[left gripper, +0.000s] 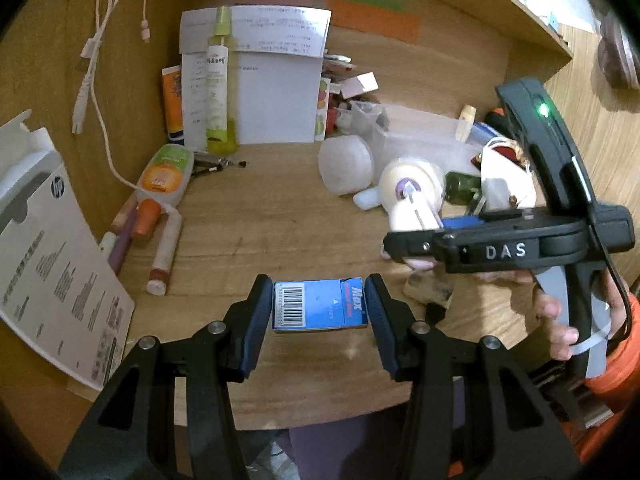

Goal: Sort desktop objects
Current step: 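Grasp the blue barcode card with the left tool while the right tool grasps the pink round jar, then carry both into the clear box, opening the left tool then the right tool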

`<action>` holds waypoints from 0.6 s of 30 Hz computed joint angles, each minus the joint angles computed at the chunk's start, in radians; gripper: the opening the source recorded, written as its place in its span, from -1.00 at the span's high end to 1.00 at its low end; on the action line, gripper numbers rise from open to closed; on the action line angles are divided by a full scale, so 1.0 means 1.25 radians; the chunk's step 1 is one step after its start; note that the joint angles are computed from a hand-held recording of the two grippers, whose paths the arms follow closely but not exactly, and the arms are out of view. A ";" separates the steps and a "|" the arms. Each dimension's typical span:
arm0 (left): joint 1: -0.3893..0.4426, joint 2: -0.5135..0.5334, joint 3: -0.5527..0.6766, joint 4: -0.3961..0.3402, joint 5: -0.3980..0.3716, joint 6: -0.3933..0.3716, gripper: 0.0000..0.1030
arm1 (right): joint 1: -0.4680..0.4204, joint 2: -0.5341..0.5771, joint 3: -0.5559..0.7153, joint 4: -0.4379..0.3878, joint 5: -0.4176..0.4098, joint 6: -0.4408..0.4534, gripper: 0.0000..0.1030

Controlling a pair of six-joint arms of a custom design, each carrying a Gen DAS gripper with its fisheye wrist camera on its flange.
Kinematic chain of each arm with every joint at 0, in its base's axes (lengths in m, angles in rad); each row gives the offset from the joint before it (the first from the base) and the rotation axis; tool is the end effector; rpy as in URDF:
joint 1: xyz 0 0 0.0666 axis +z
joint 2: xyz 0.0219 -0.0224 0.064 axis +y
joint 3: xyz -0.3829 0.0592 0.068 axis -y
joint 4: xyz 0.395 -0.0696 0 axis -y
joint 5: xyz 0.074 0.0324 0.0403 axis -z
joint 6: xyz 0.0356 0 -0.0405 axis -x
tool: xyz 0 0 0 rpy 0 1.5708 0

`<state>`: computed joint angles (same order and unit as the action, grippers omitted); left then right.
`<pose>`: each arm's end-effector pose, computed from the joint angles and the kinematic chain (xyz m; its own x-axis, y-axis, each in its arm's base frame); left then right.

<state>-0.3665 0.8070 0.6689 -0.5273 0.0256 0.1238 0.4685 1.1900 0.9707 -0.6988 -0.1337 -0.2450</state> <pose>0.2642 -0.1028 0.3320 -0.6185 0.1052 -0.7787 0.3030 0.9463 -0.1128 0.3500 0.1820 0.3385 -0.8137 -0.1424 -0.5635 -0.3323 0.9094 0.2501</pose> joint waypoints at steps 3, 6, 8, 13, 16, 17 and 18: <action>0.003 0.007 0.011 0.009 0.005 -0.004 0.09 | -0.006 -0.014 -0.004 -0.009 -0.019 0.005 -0.22; -0.007 0.023 0.027 0.016 -0.005 -0.003 0.09 | -0.005 -0.043 -0.008 -0.016 -0.011 0.019 -0.22; -0.014 0.039 0.041 0.020 -0.009 -0.004 0.09 | -0.008 -0.063 -0.007 -0.023 -0.006 0.031 -0.22; -0.042 0.089 0.091 0.022 -0.012 -0.002 0.09 | -0.041 -0.118 -0.001 -0.045 0.006 0.071 -0.22; -0.074 0.125 0.131 0.028 -0.023 -0.006 0.09 | -0.078 -0.142 0.003 -0.054 0.008 0.094 -0.22; -0.082 0.136 0.142 0.029 -0.023 -0.005 0.09 | -0.094 -0.149 0.004 -0.057 0.003 0.099 -0.22; -0.092 0.150 0.156 0.031 -0.022 -0.003 0.09 | -0.113 -0.154 0.006 -0.061 -0.006 0.106 -0.22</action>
